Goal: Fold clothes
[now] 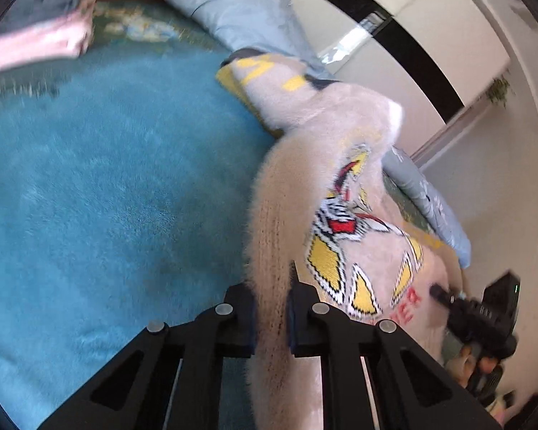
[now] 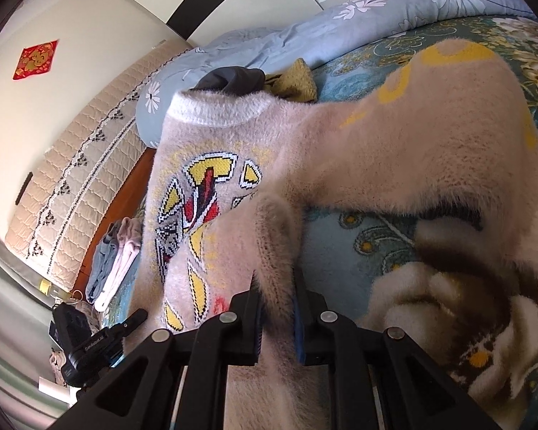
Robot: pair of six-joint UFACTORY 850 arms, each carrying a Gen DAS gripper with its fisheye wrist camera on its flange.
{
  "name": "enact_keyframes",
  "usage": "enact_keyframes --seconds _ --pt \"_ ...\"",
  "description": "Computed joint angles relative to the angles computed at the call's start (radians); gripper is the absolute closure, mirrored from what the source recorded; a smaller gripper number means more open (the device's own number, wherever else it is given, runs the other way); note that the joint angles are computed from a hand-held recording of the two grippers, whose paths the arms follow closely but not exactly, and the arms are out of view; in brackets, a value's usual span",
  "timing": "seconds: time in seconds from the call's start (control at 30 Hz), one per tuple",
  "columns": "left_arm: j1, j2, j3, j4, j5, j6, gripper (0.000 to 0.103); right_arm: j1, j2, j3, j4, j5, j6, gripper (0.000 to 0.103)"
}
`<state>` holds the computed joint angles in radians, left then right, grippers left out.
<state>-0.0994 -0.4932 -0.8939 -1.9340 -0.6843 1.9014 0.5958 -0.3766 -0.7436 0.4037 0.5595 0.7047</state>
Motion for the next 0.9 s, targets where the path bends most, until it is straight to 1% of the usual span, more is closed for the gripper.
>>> enact_keyframes --seconds 0.07,0.13,0.17,0.2,0.23,0.3,0.37,0.47,0.53,0.6,0.67,0.73,0.83,0.9 --pt "0.000 0.036 0.055 -0.045 -0.006 0.095 0.091 -0.008 0.001 0.000 -0.014 -0.006 0.010 0.086" --pt "0.005 0.030 0.065 -0.030 -0.009 0.095 0.091 -0.013 0.005 0.005 -0.022 -0.004 0.020 0.083" --pt "0.009 0.024 0.066 -0.019 -0.013 0.088 0.091 -0.016 0.009 0.010 -0.024 0.001 0.025 0.079" --pt "0.016 0.010 0.056 0.004 -0.028 0.057 0.091 -0.018 0.013 0.015 -0.022 0.007 0.026 0.072" --pt "0.023 -0.003 0.046 0.024 -0.044 0.028 0.091 -0.017 0.018 0.020 -0.006 0.014 0.018 0.068" --pt "0.037 -0.018 0.034 0.051 -0.089 -0.005 0.090 -0.015 0.032 0.037 0.032 0.041 0.003 0.055" --pt "0.042 -0.024 0.032 0.063 -0.114 -0.017 0.090 -0.010 0.051 0.064 0.095 0.083 -0.008 0.049" --pt "0.051 -0.031 0.028 0.079 -0.146 -0.039 0.090 -0.005 0.074 0.101 0.257 0.123 -0.021 0.048" --pt "0.056 -0.038 0.020 0.094 -0.165 -0.064 0.090 -0.018 0.084 0.133 0.286 0.151 0.071 0.046" --pt "0.059 -0.044 0.014 0.106 -0.177 -0.079 0.090 -0.027 0.089 0.173 0.264 0.211 0.214 0.046" --pt "0.063 -0.049 0.011 0.114 -0.185 -0.087 0.090 -0.032 0.096 0.203 0.263 0.275 0.306 0.046" --pt "0.065 -0.051 0.011 0.117 -0.193 -0.088 0.090 -0.031 0.110 0.208 0.308 0.296 0.299 0.046" --pt "0.069 -0.053 0.013 0.116 -0.204 -0.085 0.089 -0.033 0.130 0.195 0.423 0.280 0.193 0.046" --pt "0.074 -0.054 0.015 0.115 -0.212 -0.082 0.088 -0.048 0.130 0.186 0.444 0.289 0.196 0.047"
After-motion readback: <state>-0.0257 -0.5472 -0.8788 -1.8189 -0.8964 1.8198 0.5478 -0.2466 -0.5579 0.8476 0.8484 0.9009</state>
